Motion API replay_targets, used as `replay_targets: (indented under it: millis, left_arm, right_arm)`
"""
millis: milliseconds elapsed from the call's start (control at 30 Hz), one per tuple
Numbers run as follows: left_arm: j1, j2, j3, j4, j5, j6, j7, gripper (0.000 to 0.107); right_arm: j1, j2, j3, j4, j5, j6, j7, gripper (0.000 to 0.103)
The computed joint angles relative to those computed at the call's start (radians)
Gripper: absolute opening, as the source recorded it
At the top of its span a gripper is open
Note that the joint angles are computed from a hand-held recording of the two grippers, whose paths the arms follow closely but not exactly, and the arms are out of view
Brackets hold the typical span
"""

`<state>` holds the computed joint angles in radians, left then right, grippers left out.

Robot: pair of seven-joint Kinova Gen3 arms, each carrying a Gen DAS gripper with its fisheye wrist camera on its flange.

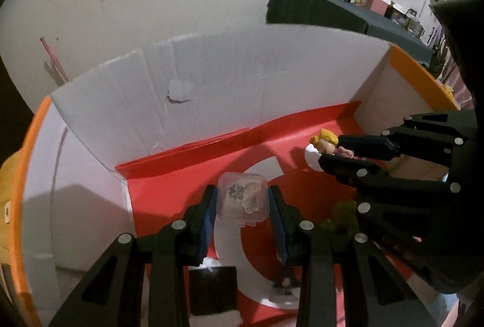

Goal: Organize objects
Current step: 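Carry the clear container and blonde figurine into the red box, then lower the container and figurine onto the box floor and open both grippers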

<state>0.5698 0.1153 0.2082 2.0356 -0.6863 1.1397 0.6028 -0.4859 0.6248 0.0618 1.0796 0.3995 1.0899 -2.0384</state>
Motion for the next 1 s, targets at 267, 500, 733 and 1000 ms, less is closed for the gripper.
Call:
replay_targets:
  millis: [267,500,733,1000]
  left_arm:
    - [-0.054,-0.053,0.002,0.07,0.029,-0.142,0.003,0.036]
    - [-0.06,-0.047,0.008,0.059,0.044,-0.137,-0.025,0.036]
    - [-0.056,-0.052,0.015,0.061,0.052,-0.128,-0.033,0.036]
    - [-0.07,-0.06,0.01,0.066,0.053,-0.138,-0.057,0.036]
  right_arm:
    - [0.044,0.038,-0.01,-0.049,-0.057,0.045,0.033,0.018]
    - [0.056,0.023,-0.01,-0.028,-0.076,0.038,0.036,0.018]
    - [0.065,0.005,-0.013,-0.005,-0.08,0.033,0.043,0.018]
    - [0.072,-0.012,-0.017,0.019,-0.084,0.028,0.038,0.018]
